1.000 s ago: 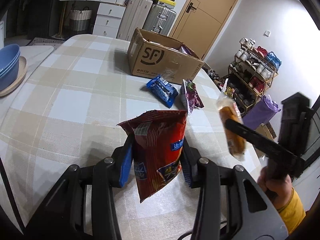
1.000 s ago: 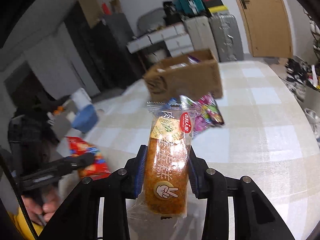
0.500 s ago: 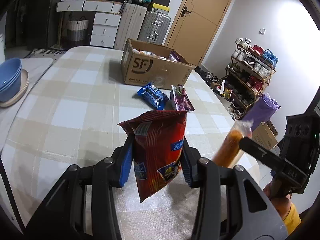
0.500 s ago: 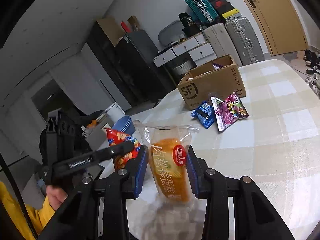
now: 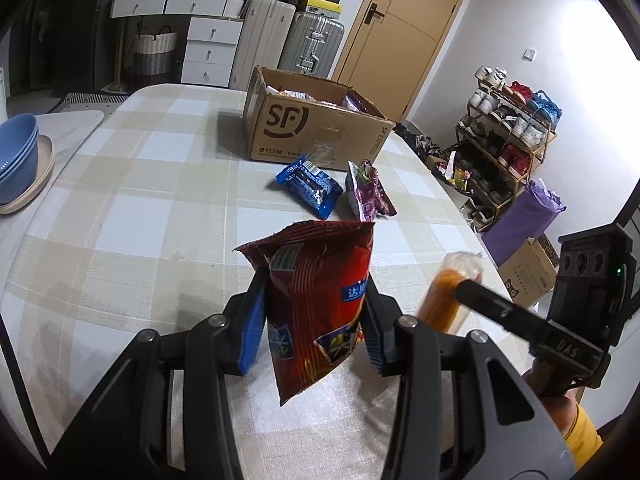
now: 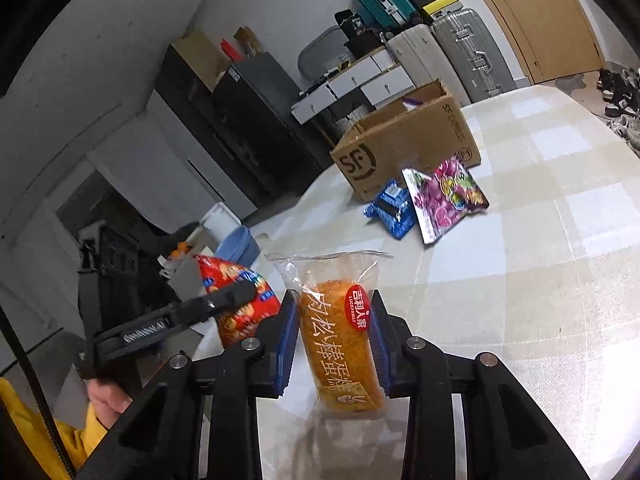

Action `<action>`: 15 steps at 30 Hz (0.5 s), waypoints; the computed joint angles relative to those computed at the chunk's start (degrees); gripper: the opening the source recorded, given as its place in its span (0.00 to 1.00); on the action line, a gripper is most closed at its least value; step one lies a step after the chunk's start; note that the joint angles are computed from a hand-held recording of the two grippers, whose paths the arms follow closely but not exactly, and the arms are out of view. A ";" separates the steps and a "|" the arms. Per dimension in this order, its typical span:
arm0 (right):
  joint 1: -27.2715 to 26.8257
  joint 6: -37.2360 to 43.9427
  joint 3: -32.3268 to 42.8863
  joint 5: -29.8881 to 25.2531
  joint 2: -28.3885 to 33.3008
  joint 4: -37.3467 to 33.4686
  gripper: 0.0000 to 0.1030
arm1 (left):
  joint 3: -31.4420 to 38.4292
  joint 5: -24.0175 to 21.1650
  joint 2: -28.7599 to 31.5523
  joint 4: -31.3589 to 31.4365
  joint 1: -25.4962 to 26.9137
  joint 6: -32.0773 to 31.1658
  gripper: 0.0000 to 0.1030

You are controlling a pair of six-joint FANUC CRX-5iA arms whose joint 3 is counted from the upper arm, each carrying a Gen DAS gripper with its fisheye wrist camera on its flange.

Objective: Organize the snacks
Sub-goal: 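Lift the red chip bag and orange cake roll toward the SF box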

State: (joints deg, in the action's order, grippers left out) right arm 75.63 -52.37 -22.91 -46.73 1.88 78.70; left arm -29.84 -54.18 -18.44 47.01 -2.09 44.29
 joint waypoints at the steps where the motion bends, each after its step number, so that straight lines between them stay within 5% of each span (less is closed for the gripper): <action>1: 0.07 0.10 0.11 -0.37 -0.15 0.01 0.32 | 0.10 0.03 0.19 0.06 -0.07 0.03 0.37; 15: -3.35 5.39 2.76 -0.09 -3.33 3.25 0.32 | 4.52 -0.05 2.64 0.73 0.18 0.11 0.38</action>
State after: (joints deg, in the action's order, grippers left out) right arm 72.28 -46.98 -20.15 -46.82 -1.45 81.95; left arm -25.32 -54.23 -15.80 47.74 -1.91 44.39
